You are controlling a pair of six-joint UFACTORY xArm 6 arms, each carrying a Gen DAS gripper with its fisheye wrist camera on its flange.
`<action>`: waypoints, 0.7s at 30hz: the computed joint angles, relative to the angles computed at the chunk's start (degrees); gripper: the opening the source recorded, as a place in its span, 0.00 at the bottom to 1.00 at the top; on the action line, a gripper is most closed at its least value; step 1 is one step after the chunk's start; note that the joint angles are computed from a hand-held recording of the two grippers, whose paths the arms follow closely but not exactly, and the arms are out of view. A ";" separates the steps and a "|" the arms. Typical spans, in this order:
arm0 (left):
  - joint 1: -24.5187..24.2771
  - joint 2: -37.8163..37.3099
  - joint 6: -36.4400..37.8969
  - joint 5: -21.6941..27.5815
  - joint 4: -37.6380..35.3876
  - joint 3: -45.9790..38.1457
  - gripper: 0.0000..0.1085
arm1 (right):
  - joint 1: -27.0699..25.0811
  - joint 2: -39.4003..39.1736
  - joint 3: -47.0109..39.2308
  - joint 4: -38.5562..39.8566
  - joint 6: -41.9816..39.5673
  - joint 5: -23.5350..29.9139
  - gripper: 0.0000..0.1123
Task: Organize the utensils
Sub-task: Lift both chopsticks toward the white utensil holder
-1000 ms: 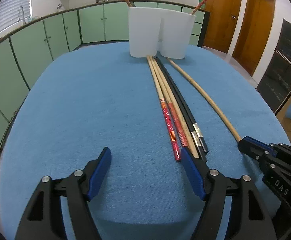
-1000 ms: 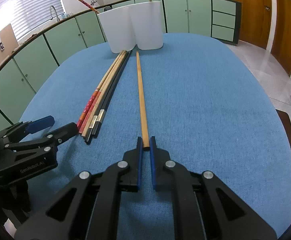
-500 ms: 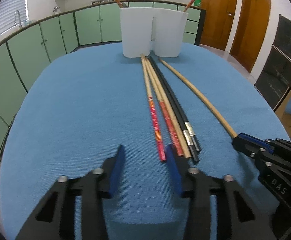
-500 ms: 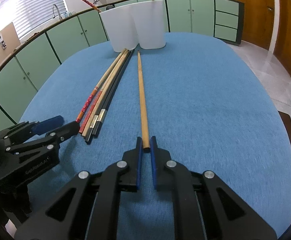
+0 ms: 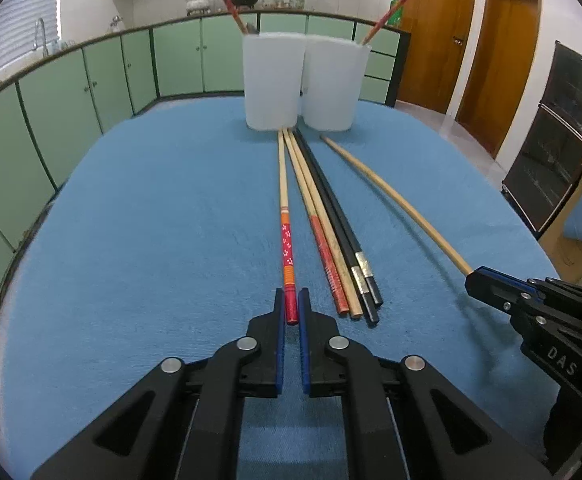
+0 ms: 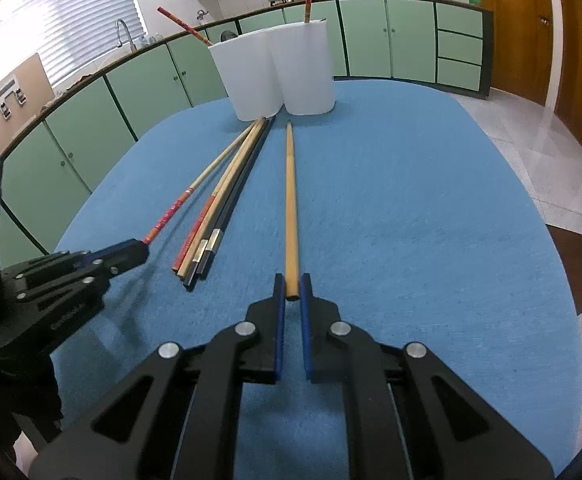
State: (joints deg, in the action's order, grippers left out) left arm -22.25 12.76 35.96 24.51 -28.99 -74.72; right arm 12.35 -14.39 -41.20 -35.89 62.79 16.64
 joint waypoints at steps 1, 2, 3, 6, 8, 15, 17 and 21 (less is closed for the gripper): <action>0.06 -0.57 0.45 -0.28 -0.34 0.35 0.06 | -0.02 -0.35 0.09 -0.09 0.19 0.02 0.06; 0.11 -1.07 0.89 -0.58 -0.63 0.59 0.06 | -0.05 -0.93 0.24 -0.32 0.48 0.06 0.06; 0.13 -1.67 1.30 -0.88 -0.93 0.88 0.06 | -0.06 -1.42 0.44 -1.03 1.20 -0.02 0.06; 0.18 -3.69 3.03 -1.71 -2.50 1.80 0.06 | -0.06 -3.06 0.43 -3.00 3.06 0.01 0.06; 0.24 -4.84 4.27 -2.30 -3.81 1.94 0.06 | -0.17 -3.93 0.00 -3.94 3.75 0.10 0.06; 0.60 -6.70 9.17 -2.54 -10.02 -1.66 0.05 | -0.96 -6.99 -2.35 -7.00 4.78 1.06 0.06; 0.54 -6.45 10.10 -2.40 -11.19 -3.36 0.05 | -1.43 -7.74 -3.12 -6.89 4.08 1.20 0.06; 0.40 -6.10 11.88 -2.25 -13.11 -6.12 0.05 | -2.67 -8.94 -4.19 -5.81 1.90 0.80 0.06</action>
State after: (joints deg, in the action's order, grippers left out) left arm -21.84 6.66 47.84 22.26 -42.09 -80.83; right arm 9.68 -23.33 -45.39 -41.69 64.70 17.45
